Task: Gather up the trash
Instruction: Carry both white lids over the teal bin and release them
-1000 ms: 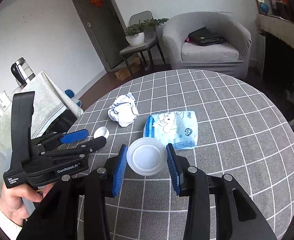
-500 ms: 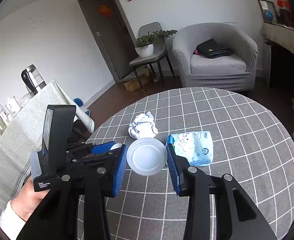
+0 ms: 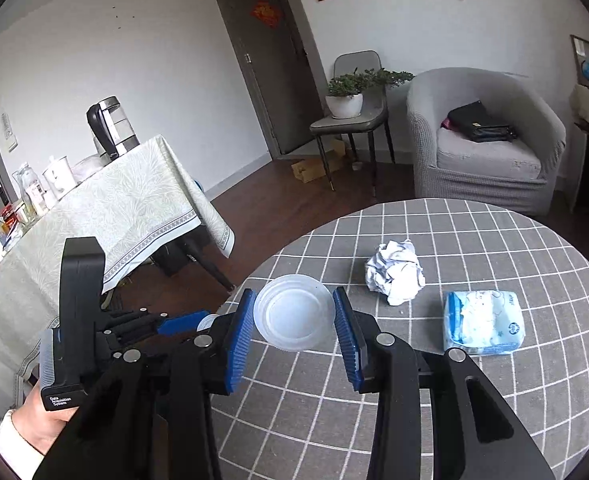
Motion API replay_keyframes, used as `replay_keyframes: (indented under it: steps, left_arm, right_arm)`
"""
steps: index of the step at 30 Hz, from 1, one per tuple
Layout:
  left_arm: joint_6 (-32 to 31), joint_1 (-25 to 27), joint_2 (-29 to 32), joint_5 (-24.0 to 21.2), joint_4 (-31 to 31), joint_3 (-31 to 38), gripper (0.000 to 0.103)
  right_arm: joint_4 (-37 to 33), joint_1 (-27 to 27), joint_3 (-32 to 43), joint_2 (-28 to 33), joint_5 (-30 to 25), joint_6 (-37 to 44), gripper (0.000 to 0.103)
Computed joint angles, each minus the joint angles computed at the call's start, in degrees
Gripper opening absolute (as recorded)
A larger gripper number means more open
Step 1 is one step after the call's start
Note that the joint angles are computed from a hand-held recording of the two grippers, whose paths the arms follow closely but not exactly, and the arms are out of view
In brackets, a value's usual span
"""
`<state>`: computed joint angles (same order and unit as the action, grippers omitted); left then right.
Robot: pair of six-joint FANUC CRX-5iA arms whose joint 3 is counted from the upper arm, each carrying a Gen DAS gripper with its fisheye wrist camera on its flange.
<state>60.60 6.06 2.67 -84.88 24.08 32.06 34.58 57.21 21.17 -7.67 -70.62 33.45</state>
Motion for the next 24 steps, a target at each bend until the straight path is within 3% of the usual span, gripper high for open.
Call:
replay_keyframes:
  steps: [5, 12, 24]
  left_arm:
    - [-3.46, 7.03, -3.68, 1.41, 4.13, -5.97, 0.032]
    - [-5.85, 13.43, -4.65, 1.58, 4.80, -11.37, 0.032]
    - [-9.67, 16.40, -3.45, 0.79, -1.86, -13.60, 0.032]
  right_arm:
    - [-0.75, 0.37, 0.45, 1.86, 1.05, 2.69, 0.040]
    - [-4.33, 0.28, 4.62, 5.64, 1.62, 7.65, 0.040]
    - [-10.02, 1.68, 14.94, 14.30, 0.82, 14.80, 0.040]
